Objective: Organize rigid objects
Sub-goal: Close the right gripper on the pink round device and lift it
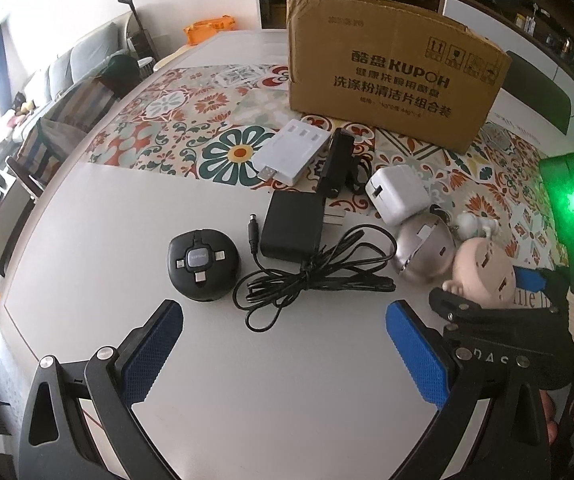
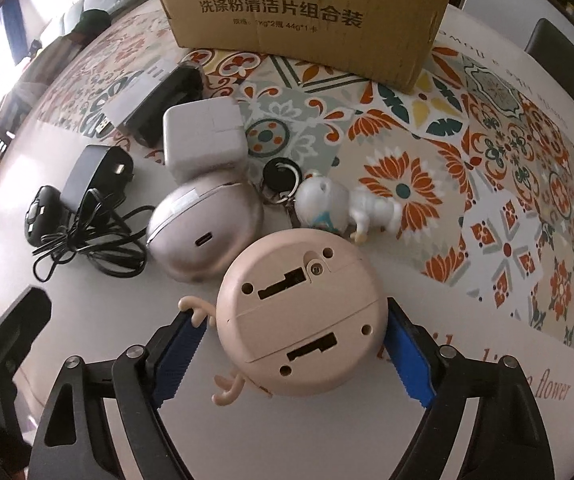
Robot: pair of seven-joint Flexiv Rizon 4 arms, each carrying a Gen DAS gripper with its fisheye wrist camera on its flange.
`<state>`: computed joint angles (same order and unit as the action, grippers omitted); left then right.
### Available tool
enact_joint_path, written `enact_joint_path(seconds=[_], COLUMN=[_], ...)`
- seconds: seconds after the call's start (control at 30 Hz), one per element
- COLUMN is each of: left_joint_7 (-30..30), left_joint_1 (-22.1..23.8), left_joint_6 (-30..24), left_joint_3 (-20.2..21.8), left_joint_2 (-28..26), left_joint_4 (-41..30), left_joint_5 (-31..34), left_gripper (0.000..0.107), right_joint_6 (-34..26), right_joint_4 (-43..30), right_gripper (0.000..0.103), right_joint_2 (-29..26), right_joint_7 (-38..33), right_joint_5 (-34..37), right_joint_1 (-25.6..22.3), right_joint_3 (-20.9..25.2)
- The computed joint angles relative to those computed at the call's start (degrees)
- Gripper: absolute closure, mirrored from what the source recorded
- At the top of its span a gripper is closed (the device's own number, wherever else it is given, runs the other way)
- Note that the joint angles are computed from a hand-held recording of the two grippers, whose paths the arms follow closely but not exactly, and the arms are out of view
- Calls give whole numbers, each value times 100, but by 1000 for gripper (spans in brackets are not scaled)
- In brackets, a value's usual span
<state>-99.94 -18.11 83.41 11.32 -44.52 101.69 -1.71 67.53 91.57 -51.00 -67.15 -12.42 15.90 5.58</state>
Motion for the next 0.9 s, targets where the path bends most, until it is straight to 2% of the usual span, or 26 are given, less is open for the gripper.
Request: enact_joint_path(seconds=[0.13,0.43,0.7,0.9], left_joint_7=[17,106,241,452], left_joint_1=[5,58,137,290], left_joint_6=[-16,22,111,327], left_joint_3=[-15,-71,-47,16], left_joint_2=[0,10,25,35], left_joint_4=[-7,-3,61,126], left_joint_5=[16,43,21,44], left_gripper=[4,4,4,4], right_joint_6=[233,752,822,886], right_joint_4=[46,516,754,954], right_gripper=[17,18,18,18], right_joint_2=[-37,178,371,609], right_joint_7=[42,-38,105,438], right_joint_5=[-54,112,202,194], right_joint_1=[52,-141,-129,98], right_joint_3=[-84,82,147,65])
